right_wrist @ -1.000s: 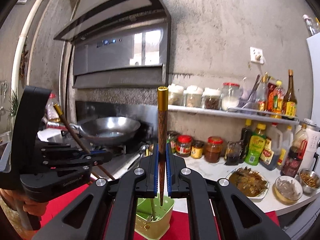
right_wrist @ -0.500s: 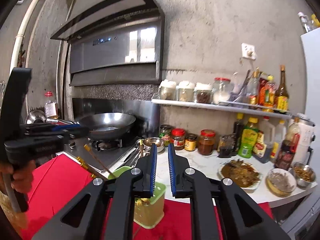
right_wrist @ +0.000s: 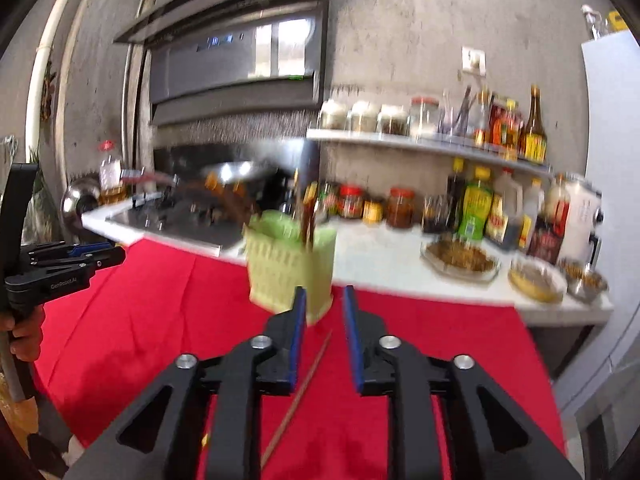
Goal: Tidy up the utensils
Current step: 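Move both open tools down to the last two brown chopsticks on the cloth, then close the right tool on a gold-tipped chopstick while the left tool grasps the other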
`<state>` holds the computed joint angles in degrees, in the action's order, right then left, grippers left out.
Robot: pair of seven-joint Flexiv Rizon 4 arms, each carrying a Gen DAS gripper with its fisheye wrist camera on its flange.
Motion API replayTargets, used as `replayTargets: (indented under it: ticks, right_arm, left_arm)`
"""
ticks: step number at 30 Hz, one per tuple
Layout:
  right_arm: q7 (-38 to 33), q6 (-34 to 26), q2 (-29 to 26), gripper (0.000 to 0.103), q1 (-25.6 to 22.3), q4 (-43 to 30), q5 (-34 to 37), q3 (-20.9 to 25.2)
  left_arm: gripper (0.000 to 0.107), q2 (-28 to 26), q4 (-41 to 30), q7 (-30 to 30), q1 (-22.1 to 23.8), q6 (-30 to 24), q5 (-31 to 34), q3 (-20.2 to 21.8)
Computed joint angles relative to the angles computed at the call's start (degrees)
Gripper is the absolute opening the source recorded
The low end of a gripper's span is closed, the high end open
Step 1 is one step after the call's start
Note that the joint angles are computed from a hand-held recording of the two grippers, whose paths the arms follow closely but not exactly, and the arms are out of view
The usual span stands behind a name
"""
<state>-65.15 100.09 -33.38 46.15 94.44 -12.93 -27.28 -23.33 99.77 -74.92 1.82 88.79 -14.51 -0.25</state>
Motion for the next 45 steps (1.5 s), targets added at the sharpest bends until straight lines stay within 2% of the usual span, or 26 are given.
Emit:
replayTargets:
  ticks: [2, 5, 6, 8, 9, 12, 18, 20, 24, 26, 30, 33, 35, 37, 39, 41, 45]
  right_arm:
    - [-0.2, 0.4, 0.4, 0.026, 1.1, 3.3, 0.4, 0.4]
    - [-0.4, 0.0, 0.4, 0.026, 2.4, 6.5, 1.1, 0.6]
    - [-0.3, -0.3, 0.5, 0.026, 2.6, 7.1, 1.2, 0.9]
    - [0.2, -1.0, 0.3, 0.026, 3.4, 8.4, 1.2, 0.9]
    - [0.4, -1.2, 0.2, 0.026, 3.5, 8.8, 1.0, 1.1]
    - [1.7, -3.0, -0.1, 0.026, 2.4, 9.0, 0.3, 3.3]
    - [4.0, -5.3, -1.4, 0.024, -1.3, 8.2, -3.6, 8.3]
    - [4.9, -6.0, -1.7, 0.018, -2.2, 7.7, -4.7, 9.3]
    - [6.4, -6.8, -2.2, 0.015, -4.1, 6.9, -6.9, 11.0]
    - [7.1, -6.6, -2.3, 0.014, -3.8, 7.1, -7.9, 10.3]
    - [9.0, -6.0, -2.3, 0.010, -0.3, 8.5, -9.2, 5.2]
    - [9.7, -5.6, -1.8, 0.007, -0.1, 9.5, -9.1, 4.0]
    - [9.5, -5.3, -1.1, 0.007, -1.8, 10.2, -8.7, 5.4]
    - [10.2, -4.8, -0.8, 0.007, -0.2, 11.5, -8.3, 2.6]
    - [10.4, -5.0, -0.3, 0.007, -0.8, 12.2, -7.6, 2.7]
    - [10.7, -4.5, 0.1, 0.007, -0.7, 13.0, -7.0, 2.0]
    - [10.2, -3.4, 0.3, 0.007, -1.0, 13.8, -5.9, 2.0]
  left_arm:
    - [0.029, 0.7, 3.7, 0.0, 0.5, 1.2, -0.2, -0.8]
    - [0.039, 1.0, 8.1, 0.7, 2.4, 2.8, -1.3, -3.4]
    - [0.043, 1.0, 8.8, 0.6, 2.0, 3.3, -1.2, -2.9]
    - [0.046, 0.3, 9.2, -1.7, -1.7, 3.6, 0.8, 1.8]
    - [0.049, 0.2, 9.5, -2.0, -2.1, 3.5, 0.8, 2.3]
    - [0.056, 0.6, 11.1, -1.0, 1.7, 3.2, -0.9, -2.4]
    - [0.056, -0.1, 10.6, -1.3, 0.2, 1.3, -0.2, -0.7]
    - [0.056, -0.3, 10.4, -1.3, 0.1, 0.8, -0.1, -0.7]
    - [0.056, -0.7, 9.8, -1.3, -0.2, 0.1, 0.1, -0.8]
    - [0.056, -0.8, 9.6, -1.2, -0.5, -0.3, 0.3, -0.8]
    - [0.056, -0.9, 9.3, -0.1, -0.3, -1.1, 0.1, -2.3]
    - [0.056, -0.9, 9.2, 2.3, 0.8, -2.0, -1.1, -5.4]
    - [0.056, -0.9, 9.4, 4.4, 1.7, -2.4, -2.2, -7.7]
    - [0.056, -1.2, 9.4, 7.3, 2.7, -2.8, -3.6, -10.5]
    - [0.055, -1.6, 9.0, 9.2, 2.6, -3.4, -4.8, -11.7]
    - [0.048, -2.4, 7.8, 9.6, 1.0, -4.7, -5.1, -10.9]
    - [0.026, -4.2, 5.0, 8.1, -3.0, -7.2, -3.8, -7.2]
